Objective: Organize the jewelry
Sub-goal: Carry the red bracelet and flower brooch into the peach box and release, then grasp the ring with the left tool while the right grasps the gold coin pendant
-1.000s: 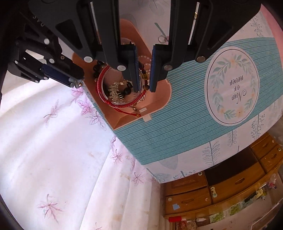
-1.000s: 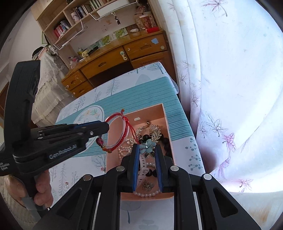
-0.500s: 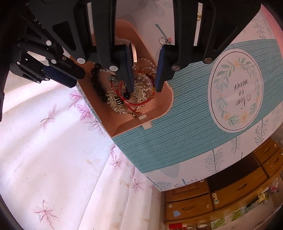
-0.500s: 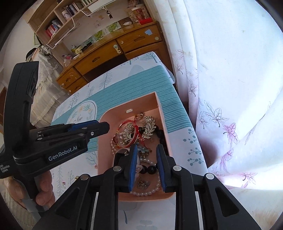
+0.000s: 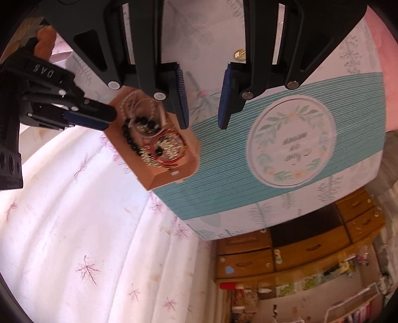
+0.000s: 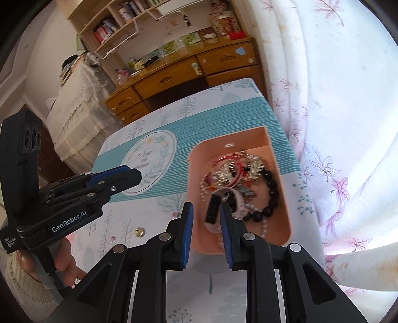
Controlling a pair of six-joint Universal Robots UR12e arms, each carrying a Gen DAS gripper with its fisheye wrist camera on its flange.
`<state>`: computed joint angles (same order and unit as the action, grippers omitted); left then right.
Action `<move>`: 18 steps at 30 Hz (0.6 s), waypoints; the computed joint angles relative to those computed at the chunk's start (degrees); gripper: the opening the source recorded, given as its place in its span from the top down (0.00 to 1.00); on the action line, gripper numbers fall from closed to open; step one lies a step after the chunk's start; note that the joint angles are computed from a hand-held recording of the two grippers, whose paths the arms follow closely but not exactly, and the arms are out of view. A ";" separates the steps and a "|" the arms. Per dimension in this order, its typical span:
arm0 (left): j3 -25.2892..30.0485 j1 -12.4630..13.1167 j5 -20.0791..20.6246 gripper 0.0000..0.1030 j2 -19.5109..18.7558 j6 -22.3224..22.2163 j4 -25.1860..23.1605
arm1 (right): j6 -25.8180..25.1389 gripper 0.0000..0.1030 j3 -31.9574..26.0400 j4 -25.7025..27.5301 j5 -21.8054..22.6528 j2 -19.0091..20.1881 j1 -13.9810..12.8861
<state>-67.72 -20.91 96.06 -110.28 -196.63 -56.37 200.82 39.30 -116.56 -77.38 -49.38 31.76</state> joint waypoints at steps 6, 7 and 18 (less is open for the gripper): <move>-6.05 0.48 5.98 0.80 5.50 0.60 -2.60 | -3.32 0.79 -2.02 1.48 1.61 0.92 1.67; -7.03 0.64 7.15 0.80 6.31 -0.26 -3.30 | -3.78 0.79 -2.12 1.59 1.94 1.07 2.06; -19.27 3.99 4.55 0.51 13.89 -8.82 -4.77 | -11.86 0.66 -6.45 7.76 4.94 4.88 4.87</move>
<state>-86.98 -16.93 100.62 -96.39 -205.45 -61.13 188.96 32.85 -108.80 -72.44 -44.50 36.63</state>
